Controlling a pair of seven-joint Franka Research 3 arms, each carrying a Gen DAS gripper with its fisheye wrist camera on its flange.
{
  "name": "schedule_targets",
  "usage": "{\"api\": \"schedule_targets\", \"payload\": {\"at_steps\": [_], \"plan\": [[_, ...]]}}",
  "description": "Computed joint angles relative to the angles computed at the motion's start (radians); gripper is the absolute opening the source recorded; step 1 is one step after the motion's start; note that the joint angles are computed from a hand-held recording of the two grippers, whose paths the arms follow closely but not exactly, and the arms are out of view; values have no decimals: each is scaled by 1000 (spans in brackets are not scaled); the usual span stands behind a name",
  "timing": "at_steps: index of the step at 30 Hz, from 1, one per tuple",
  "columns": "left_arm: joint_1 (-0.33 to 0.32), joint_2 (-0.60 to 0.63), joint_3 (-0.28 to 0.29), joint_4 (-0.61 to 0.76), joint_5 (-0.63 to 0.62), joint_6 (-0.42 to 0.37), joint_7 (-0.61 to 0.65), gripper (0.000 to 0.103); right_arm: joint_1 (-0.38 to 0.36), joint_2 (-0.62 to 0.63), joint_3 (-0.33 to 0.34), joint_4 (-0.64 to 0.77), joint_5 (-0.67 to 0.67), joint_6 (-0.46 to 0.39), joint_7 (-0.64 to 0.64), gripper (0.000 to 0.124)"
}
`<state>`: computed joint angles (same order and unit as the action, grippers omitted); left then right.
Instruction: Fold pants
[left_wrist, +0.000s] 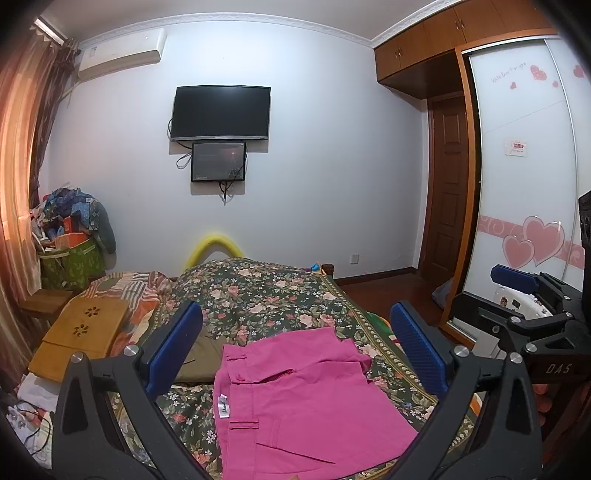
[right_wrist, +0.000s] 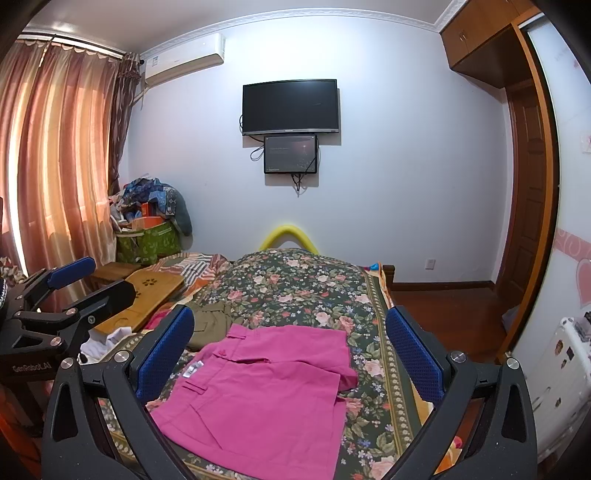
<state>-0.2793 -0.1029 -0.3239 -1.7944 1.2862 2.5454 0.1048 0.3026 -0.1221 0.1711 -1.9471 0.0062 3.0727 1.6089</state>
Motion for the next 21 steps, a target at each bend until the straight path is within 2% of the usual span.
{"api": "schedule_targets", "payload": {"at_steps": [21], "plan": [[4,-6,-2,-1,3,2,-4,103,-5,1,6,-1,-13,12,12,103]]}}
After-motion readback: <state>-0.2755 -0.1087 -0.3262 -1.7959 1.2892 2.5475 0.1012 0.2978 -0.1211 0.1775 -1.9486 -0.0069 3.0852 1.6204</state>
